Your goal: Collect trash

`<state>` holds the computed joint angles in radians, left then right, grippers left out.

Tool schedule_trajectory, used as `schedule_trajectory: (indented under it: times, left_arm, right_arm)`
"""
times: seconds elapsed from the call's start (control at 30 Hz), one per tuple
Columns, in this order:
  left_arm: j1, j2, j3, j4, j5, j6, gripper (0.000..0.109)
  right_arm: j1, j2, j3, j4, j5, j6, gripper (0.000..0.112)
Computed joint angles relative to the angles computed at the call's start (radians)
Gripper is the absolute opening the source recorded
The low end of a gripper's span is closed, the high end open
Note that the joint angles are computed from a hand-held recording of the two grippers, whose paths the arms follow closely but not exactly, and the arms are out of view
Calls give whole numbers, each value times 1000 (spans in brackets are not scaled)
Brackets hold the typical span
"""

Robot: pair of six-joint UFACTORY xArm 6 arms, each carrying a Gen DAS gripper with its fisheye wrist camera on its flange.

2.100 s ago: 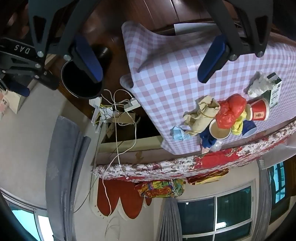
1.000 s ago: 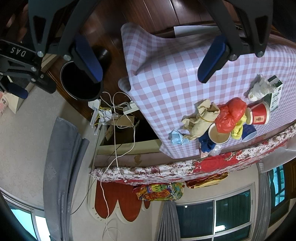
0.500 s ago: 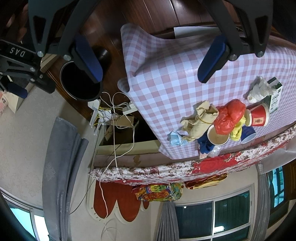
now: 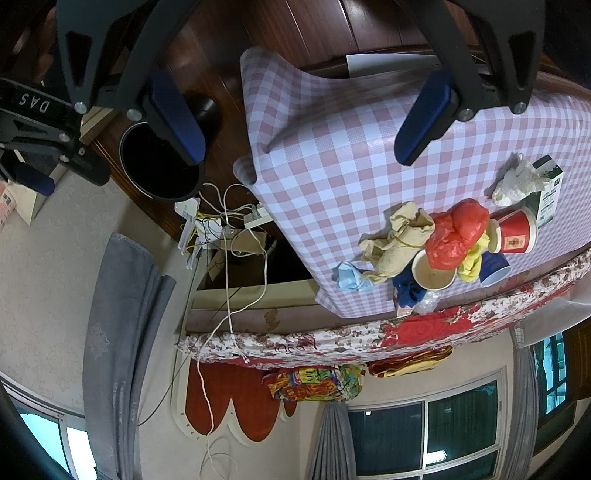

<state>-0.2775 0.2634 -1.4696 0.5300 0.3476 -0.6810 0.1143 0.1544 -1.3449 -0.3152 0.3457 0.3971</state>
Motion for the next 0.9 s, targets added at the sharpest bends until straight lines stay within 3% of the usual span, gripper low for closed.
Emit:
schedule_trajectory:
  times: [0.9]
  left_arm:
    - [-1, 1, -3, -7, 3, 4, 103]
  right_arm:
    - [-6, 3, -6, 17, 0, -19, 103]
